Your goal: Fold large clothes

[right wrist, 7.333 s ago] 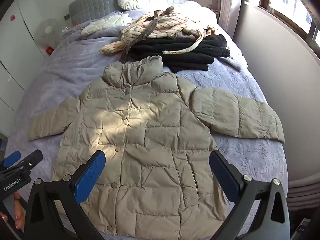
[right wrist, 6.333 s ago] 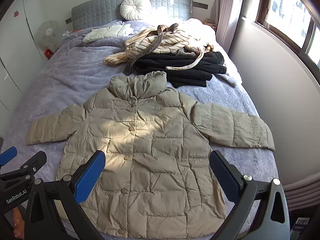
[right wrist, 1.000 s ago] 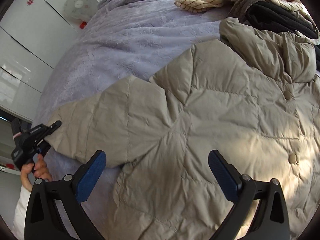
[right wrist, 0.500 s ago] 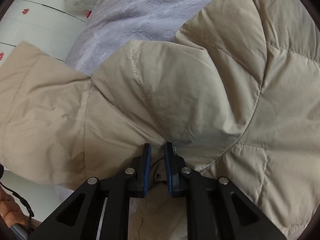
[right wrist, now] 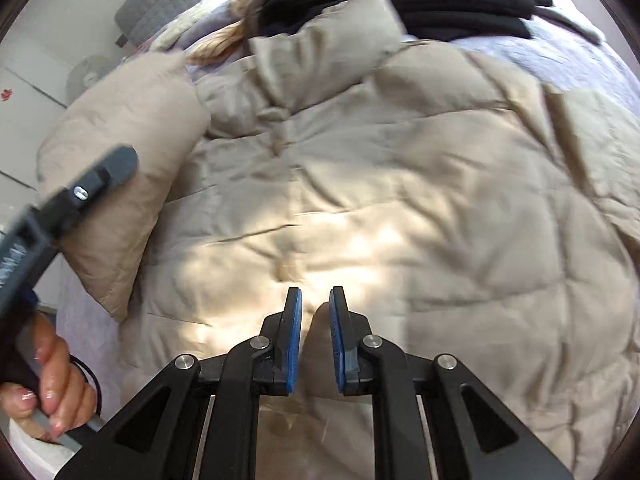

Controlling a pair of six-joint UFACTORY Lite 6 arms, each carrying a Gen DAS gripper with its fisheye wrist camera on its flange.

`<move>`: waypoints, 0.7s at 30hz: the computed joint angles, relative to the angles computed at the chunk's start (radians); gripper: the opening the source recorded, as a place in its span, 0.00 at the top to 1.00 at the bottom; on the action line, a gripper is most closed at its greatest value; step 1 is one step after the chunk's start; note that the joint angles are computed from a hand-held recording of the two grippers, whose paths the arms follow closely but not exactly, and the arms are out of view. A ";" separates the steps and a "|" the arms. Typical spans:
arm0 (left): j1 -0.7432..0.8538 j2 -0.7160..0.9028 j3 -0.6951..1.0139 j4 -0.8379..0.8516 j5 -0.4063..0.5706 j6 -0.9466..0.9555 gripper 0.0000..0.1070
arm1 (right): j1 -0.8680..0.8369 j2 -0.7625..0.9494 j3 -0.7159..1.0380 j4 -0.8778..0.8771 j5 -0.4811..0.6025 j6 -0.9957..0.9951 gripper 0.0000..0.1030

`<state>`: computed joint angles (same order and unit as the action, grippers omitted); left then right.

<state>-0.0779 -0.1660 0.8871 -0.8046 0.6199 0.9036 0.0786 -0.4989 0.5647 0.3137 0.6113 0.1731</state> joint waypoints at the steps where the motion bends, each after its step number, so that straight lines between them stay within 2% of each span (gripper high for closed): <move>1: -0.053 0.015 -0.036 0.050 -0.055 -0.044 0.91 | -0.073 -0.018 -0.020 0.034 0.021 -0.070 0.85; 2: -0.079 0.037 -0.060 0.088 -0.088 -0.072 0.79 | -0.136 -0.026 -0.037 0.067 0.032 -0.134 0.85; 3: -0.109 0.040 -0.092 0.105 -0.120 -0.096 0.55 | -0.180 -0.019 -0.047 0.103 0.031 -0.189 0.85; 5: -0.123 -0.012 -0.167 0.108 -0.175 -0.097 0.27 | -0.241 0.006 -0.052 0.175 0.027 -0.284 0.85; 6: -0.117 -0.048 -0.190 0.110 -0.180 -0.087 0.26 | -0.281 0.005 -0.046 0.203 0.048 -0.333 0.85; 8: -0.094 -0.091 -0.176 0.183 -0.104 -0.107 0.26 | -0.266 0.034 -0.026 0.215 0.031 -0.324 0.83; 9: -0.059 -0.123 -0.175 0.191 -0.052 -0.081 0.26 | -0.256 0.047 -0.008 0.224 0.030 -0.319 0.73; 10: -0.035 -0.141 -0.170 0.180 -0.018 -0.050 0.26 | -0.254 0.019 -0.012 0.230 0.033 -0.309 0.53; 11: 0.031 -0.174 -0.166 0.163 0.050 0.006 0.26 | -0.234 -0.051 -0.020 0.207 0.078 -0.259 0.41; 12: 0.056 -0.169 -0.151 0.144 0.081 0.037 0.26 | -0.213 -0.086 -0.032 0.218 0.084 -0.250 0.22; 13: 0.122 -0.185 -0.136 0.145 0.131 0.058 0.26 | -0.173 -0.078 -0.019 0.260 0.049 -0.264 0.18; 16: 0.299 -0.123 -0.041 0.121 0.236 0.120 0.26 | -0.150 0.006 0.020 0.427 0.035 -0.400 0.17; 18: 0.426 -0.002 0.070 0.105 0.289 0.141 0.26 | -0.146 0.113 0.045 0.526 -0.004 -0.445 0.17; 20: 0.523 0.154 0.209 0.106 0.297 0.112 0.26 | -0.157 0.199 0.047 0.668 -0.038 -0.521 0.18; 21: 0.553 0.233 0.277 0.106 0.284 0.091 0.26 | -0.151 0.218 0.038 0.679 -0.067 -0.498 0.28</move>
